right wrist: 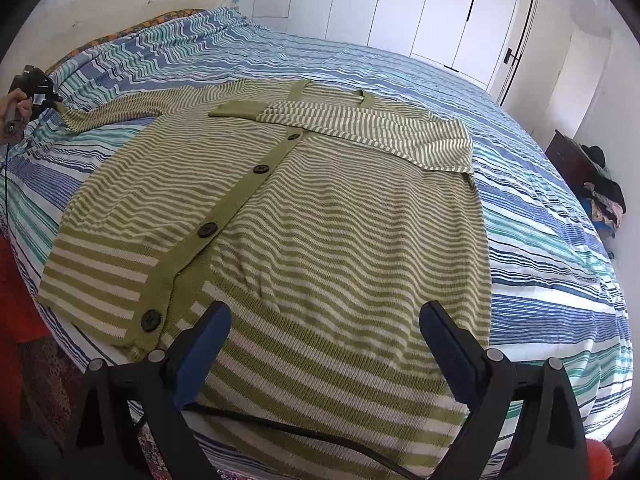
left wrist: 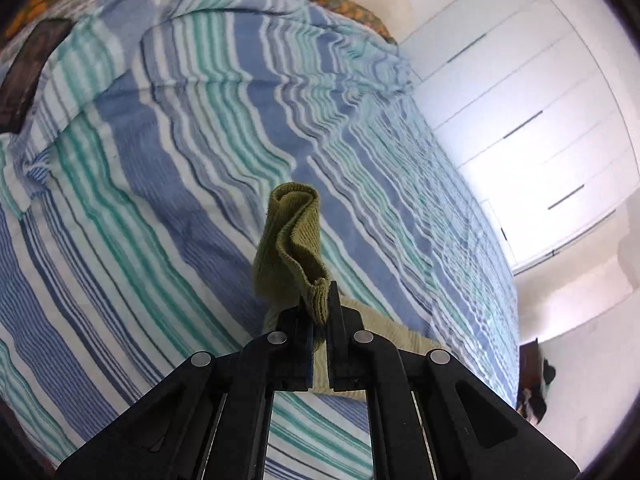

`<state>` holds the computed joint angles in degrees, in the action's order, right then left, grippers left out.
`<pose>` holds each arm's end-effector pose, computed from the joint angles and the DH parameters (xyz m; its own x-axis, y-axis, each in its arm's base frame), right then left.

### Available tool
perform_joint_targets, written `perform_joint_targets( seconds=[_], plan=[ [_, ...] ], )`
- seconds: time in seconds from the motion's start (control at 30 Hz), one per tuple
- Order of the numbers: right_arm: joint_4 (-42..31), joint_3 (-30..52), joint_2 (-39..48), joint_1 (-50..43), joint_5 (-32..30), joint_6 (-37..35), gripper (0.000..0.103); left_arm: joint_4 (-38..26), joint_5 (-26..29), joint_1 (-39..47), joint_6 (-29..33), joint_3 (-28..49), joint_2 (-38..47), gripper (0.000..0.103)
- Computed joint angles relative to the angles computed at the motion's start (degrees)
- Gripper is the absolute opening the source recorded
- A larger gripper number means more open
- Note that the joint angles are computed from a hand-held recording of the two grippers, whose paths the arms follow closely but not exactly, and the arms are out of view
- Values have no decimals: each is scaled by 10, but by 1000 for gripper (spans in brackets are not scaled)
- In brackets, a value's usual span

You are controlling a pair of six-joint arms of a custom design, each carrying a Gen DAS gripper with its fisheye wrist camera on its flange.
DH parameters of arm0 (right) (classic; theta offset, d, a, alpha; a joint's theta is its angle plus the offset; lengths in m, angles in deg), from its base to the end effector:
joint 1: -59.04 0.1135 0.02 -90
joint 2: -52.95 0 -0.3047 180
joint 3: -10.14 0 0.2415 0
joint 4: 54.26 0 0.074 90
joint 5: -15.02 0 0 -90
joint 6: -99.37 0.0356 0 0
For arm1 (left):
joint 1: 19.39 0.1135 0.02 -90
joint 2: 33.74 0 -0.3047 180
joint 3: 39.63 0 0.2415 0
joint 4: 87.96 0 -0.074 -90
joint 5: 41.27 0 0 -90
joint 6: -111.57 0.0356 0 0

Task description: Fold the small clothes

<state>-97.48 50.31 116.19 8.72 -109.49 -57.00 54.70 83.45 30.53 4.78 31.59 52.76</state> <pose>0.1091 -0.0999 0.1963 -0.6821 -0.3602 -0.6364 -0.3397 0.9267 -0.1605 0.2068 0.2142 0.2719 -0.3725 -0.8114 -0.4505 -0.5367 0.5843 -0.6087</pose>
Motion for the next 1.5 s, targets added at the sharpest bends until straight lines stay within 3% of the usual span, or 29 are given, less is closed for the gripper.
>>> perform_joint_targets(
  seconds=[0.13,0.23,0.4,0.67,0.83,0.87,0.93,0.97,1.0,1.1,1.23,1.37,1.5],
  plan=[
    [-51,44,25,-54,-51,-19,95,-41,-63,-225,-75,86,-46,2],
    [-94,87,49,-104,-91,-35,95,-59,-131,-414,-128,165,-22,2],
    [-141,165,116,-171,-136,-29,95,-76,-250,-653,-172,304,111,3],
    [-165,258,218,-199,-142,45,95,-76,-358,-830,-246,431,306,3],
    [-165,274,242,-190,-122,56,95,-138,-430,-883,-251,521,413,3],
    [-171,277,246,-190,-121,52,95,-157,-448,-893,-247,539,429,6],
    [-171,275,244,-188,-119,51,95,-223,-468,-912,-238,605,473,34],
    [-169,273,243,-187,-118,52,95,-262,-476,-922,-226,644,494,62],
    [-167,272,243,-186,-117,55,95,-281,-495,-935,-210,658,501,74],
    [-164,274,249,-185,-115,67,95,-257,-527,-969,-151,599,459,83],
    [-154,277,254,-187,-116,85,95,-160,-534,-988,-137,377,316,91],
    [-148,274,247,-197,-127,88,95,-94,-545,-1003,-180,134,169,92],
    [-136,261,234,-200,-128,88,95,-94,-555,-1053,-273,-44,78,92]
  ],
)
